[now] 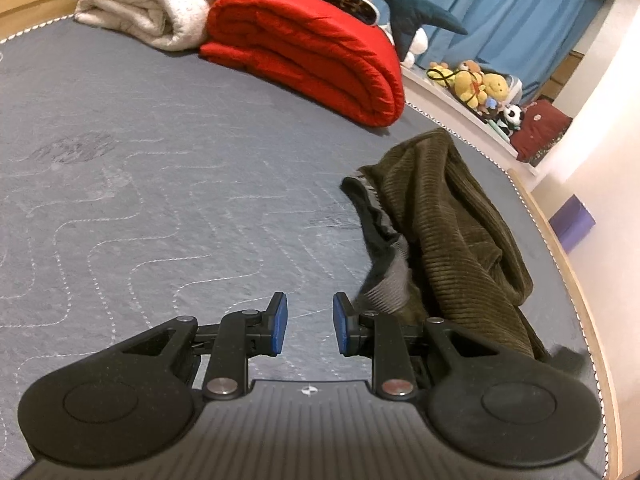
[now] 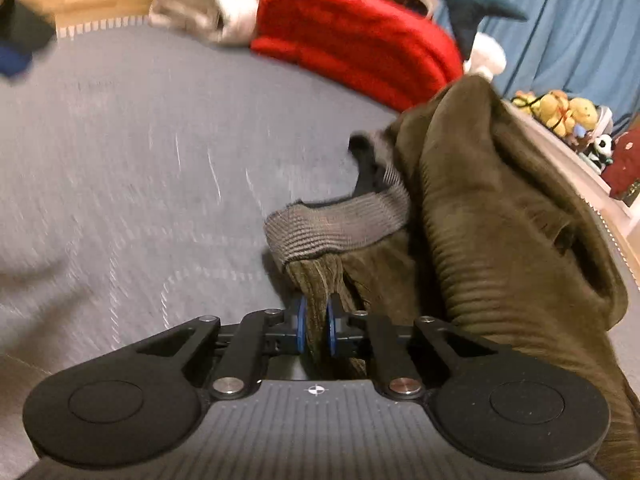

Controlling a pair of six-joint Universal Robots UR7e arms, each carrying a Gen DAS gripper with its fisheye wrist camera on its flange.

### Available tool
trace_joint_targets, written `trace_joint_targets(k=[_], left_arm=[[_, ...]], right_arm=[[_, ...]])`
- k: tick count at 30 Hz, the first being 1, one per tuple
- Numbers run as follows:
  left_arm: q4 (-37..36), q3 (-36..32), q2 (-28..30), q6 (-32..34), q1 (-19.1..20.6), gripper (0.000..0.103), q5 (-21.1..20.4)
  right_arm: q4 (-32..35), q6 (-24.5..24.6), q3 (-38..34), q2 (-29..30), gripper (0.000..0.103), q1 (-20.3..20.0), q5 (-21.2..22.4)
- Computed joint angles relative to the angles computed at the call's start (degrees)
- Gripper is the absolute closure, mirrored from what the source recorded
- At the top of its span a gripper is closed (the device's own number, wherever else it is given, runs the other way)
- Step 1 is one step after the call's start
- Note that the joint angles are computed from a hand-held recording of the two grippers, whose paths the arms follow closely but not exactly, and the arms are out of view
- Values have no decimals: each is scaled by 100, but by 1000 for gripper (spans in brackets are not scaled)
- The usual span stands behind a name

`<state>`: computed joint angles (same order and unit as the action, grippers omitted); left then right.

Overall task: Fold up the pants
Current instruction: 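Grasp the waistband with the right gripper while the left gripper grasps the waistband edge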

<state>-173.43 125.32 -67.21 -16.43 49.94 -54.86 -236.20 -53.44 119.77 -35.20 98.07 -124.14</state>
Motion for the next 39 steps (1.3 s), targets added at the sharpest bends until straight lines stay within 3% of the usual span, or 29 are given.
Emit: trace_joint_targets(k=[3, 7, 10, 13, 15, 17, 19, 21, 23, 24, 27, 30, 37, 39], left_arm=[[-7, 44, -92, -55, 107, 75, -62], [83, 35, -173, -123, 223, 74, -113], [86, 57, -218, -99, 253, 72, -140], [152, 68, -263, -88, 272, 67, -139], [176, 86, -280, -154, 266, 65, -22], [267, 56, -266, -182, 270, 61, 15], [385, 31, -239, -193, 292, 54, -31], [634, -76, -140, -160, 334, 49, -166], [851, -196, -1, -137, 391, 46, -379], [926, -264, 93, -131, 420, 44, -507], [947, -426, 417, -136, 458, 33, -674], [992, -625, 797, -122, 445, 26, -506], [1339, -1075, 1516, -255, 511, 22, -157], [1169, -1083, 1653, -13, 464, 20, -37]], right_arm=[[-525, -41, 454, -162, 94, 209, 328], [-450, -258, 1226, -572, 95, 526, 1047], [-425, -416, 1686, -662, 95, 816, 1275], [33, -288, 2083, -992, 94, 872, 1493], [243, -505, 2208, -1044, 94, 805, 1523], [-272, -799, 2312, -782, 92, 593, 1462], [-395, -275, 2416, -804, 75, 289, 1570], [-421, 32, 2470, -861, 70, 182, 1648], [-821, -245, 2575, -775, 60, 222, 1877], [-916, -355, 2609, -787, 48, 215, 1994], [-804, -159, 2635, -892, 44, 304, 1964], [-387, -199, 2447, -1132, 44, 189, 2018], [-766, -116, 2236, -1017, 34, 141, 1525], [-895, -1, 2198, -1006, 33, 121, 1338]])
